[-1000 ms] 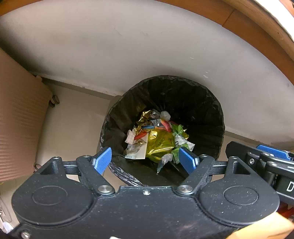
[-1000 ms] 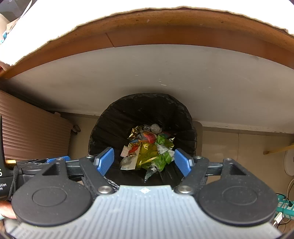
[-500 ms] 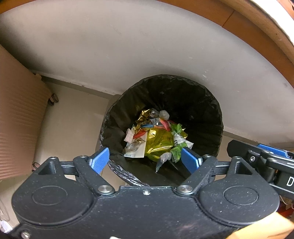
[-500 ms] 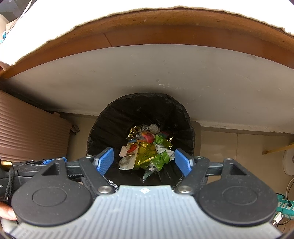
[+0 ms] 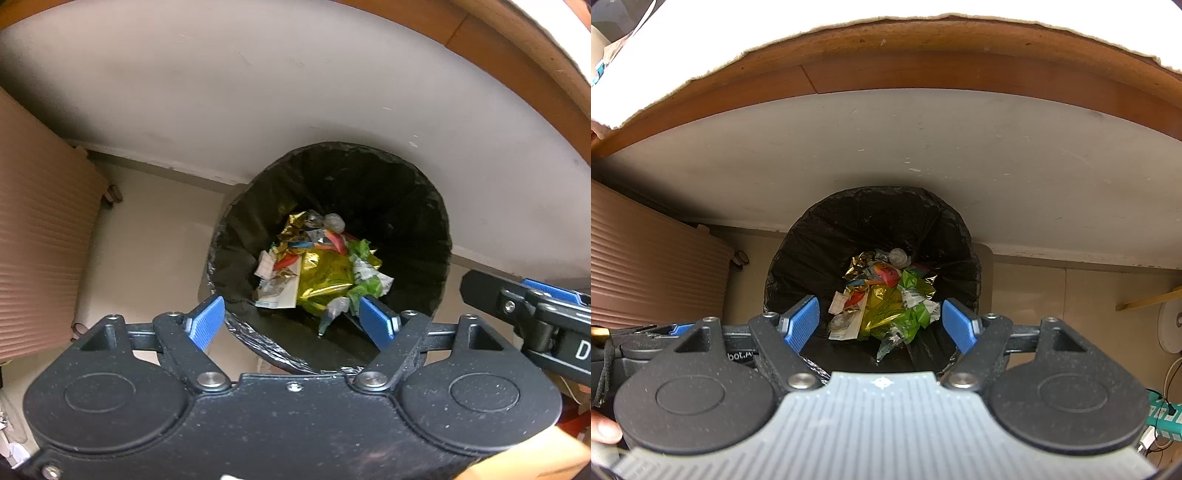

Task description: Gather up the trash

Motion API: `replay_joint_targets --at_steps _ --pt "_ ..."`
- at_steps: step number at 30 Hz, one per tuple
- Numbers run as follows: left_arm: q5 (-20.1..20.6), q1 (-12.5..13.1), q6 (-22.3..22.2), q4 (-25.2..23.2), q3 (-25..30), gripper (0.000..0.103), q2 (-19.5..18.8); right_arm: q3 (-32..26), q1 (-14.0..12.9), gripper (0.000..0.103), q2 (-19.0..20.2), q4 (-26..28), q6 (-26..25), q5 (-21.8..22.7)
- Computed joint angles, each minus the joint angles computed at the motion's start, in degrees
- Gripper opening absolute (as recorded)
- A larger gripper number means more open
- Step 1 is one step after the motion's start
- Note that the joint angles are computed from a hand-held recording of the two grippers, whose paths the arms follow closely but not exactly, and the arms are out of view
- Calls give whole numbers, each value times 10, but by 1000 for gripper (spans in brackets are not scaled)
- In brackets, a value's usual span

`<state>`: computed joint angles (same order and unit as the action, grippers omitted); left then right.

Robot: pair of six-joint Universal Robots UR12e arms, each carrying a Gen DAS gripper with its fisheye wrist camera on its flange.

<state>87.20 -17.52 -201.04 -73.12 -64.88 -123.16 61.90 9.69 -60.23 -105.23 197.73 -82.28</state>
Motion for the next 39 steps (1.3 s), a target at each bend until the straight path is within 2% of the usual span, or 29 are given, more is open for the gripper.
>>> replay_joint_targets --at_steps 6,10,20,39 --pt "-8 0 9 5 -4 84 2 -1 0 83 0 0 1 -2" --pt "-20 1 4 4 -5 85 3 0 0 83 -2 0 2 -3" --pt "-7 -4 8 -4 0 85 2 0 0 83 -3 0 2 -4" --pt "5 -9 37 11 2 85 5 -3 0 83 -3 0 4 -7"
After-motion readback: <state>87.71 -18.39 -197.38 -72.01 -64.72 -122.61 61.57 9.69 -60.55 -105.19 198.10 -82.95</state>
